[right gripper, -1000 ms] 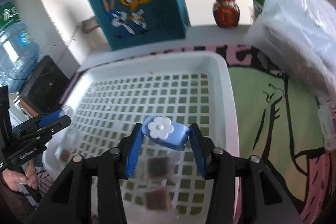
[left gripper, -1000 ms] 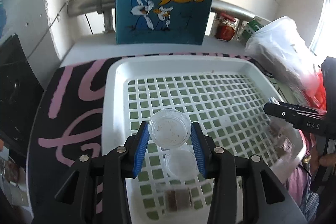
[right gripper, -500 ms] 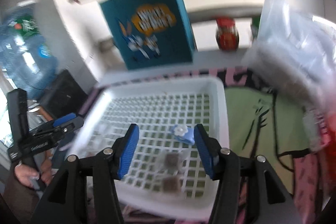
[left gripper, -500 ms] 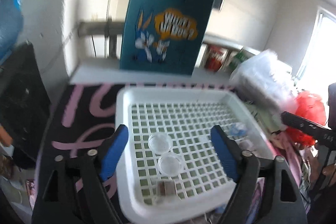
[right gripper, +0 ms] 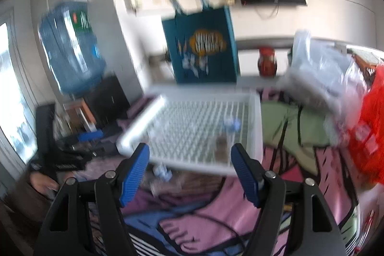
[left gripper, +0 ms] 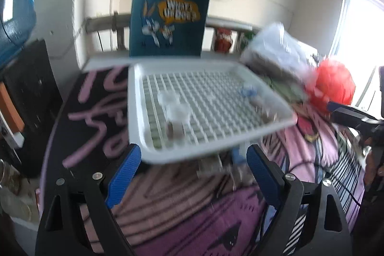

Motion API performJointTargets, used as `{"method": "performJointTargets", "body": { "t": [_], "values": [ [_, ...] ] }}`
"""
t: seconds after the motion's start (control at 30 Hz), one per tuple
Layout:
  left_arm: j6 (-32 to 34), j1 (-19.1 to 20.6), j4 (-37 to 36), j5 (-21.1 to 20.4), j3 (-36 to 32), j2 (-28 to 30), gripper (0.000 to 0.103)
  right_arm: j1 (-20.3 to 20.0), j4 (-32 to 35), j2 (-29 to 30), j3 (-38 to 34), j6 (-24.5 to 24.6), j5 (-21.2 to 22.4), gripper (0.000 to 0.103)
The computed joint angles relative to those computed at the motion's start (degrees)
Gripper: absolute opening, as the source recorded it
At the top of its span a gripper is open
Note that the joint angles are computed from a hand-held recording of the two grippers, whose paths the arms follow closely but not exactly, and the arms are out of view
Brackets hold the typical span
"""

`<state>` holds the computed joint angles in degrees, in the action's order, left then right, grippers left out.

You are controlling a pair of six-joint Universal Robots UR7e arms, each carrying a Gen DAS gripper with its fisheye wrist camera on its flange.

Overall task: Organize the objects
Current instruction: 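Withdraw both tools from the tray toward the remaining bags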

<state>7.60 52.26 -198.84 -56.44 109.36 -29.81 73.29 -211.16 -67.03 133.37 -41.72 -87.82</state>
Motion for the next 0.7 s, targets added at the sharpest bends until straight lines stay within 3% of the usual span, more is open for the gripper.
{"method": "performJointTargets", "body": {
  "t": [0.1,0.33,0.5,0.7],
  "values": [
    [-1.3,0.3,2.9,1.2,-0.9,1.5,0.09,0.1,3.4,5.0,-3.2,0.1,-6.0,0.07],
    [-3.6,1.1,7.8,1.5,-4.3,4.1,0.09,0.0,10.4,11.0,-8.9,3.5,-9.8,0.059],
    [-3.8,1.2,9.0,3.0,-6.6,5.7,0.089,1.6,9.1,14.3,-11.2,2.8,-13.2,0.05],
    [-5.3,1.9,11.9,1.7,-7.8,5.7,0.061,2.7,6.9,16.7,-12.4,1.9,-14.5,0.047]
  ]
}}
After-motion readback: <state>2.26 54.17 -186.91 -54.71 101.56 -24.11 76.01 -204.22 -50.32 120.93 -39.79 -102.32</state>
